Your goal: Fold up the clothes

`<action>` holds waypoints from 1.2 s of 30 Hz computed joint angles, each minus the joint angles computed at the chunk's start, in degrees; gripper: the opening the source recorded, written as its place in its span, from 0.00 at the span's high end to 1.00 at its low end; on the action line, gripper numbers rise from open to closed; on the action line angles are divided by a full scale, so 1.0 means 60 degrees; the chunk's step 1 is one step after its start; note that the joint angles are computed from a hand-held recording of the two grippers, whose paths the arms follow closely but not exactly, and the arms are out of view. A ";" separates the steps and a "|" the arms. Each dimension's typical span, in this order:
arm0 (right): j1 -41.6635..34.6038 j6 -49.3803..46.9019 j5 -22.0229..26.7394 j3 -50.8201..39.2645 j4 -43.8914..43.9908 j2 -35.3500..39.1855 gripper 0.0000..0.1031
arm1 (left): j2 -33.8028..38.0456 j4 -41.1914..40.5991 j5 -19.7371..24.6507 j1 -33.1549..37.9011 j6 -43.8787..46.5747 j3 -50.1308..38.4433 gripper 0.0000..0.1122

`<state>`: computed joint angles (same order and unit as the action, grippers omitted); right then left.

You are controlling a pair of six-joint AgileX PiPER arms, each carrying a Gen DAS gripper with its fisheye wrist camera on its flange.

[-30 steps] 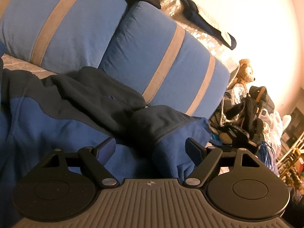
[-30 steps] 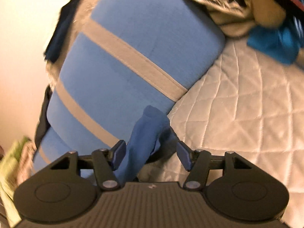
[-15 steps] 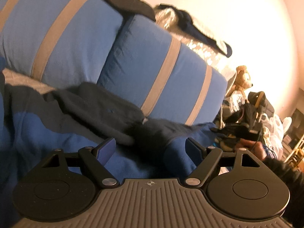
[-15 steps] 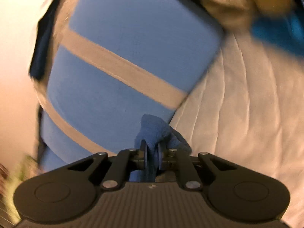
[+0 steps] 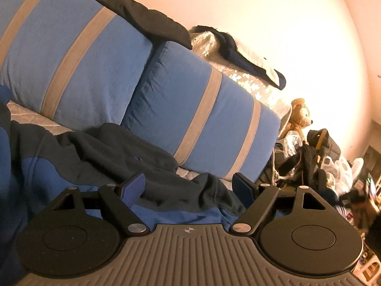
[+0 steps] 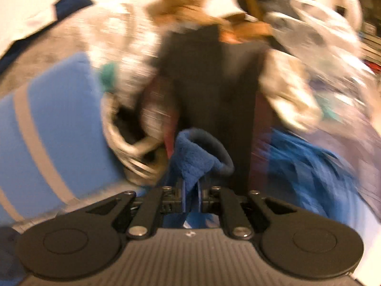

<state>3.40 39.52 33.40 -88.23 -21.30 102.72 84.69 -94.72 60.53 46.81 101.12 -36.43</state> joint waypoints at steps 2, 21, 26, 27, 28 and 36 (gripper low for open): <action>-0.0561 0.0043 -0.0577 0.1713 0.0193 -0.0944 0.91 | -0.0022 0.0007 -0.0031 -0.0022 0.0042 0.0014 0.28; -0.0974 0.4801 -0.1579 0.6157 -0.4299 -0.3144 0.92 | -0.0192 0.0211 -0.0625 -0.0228 0.0163 0.0084 0.28; -0.0815 0.6778 -0.1707 0.6421 -0.6296 -0.2564 0.88 | -0.0172 0.0197 -0.0711 -0.0231 0.0146 0.0082 0.28; -0.0747 0.7033 -0.1607 0.6438 -0.6491 -0.2506 0.66 | -0.0171 0.0201 -0.0733 -0.0250 0.0136 0.0082 0.28; -0.0600 0.7281 -0.1372 0.6452 -0.6685 -0.2498 0.62 | -0.0170 0.0208 -0.0747 -0.0266 0.0143 0.0081 0.28; 0.1000 0.9358 -0.0184 0.7155 -0.8617 -0.3319 0.12 | -0.0174 0.0279 -0.0863 -0.0335 0.0163 0.0074 0.28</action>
<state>9.40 95.67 32.29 -45.31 -73.00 82.80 83.65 -93.05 55.35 44.80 102.09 -35.99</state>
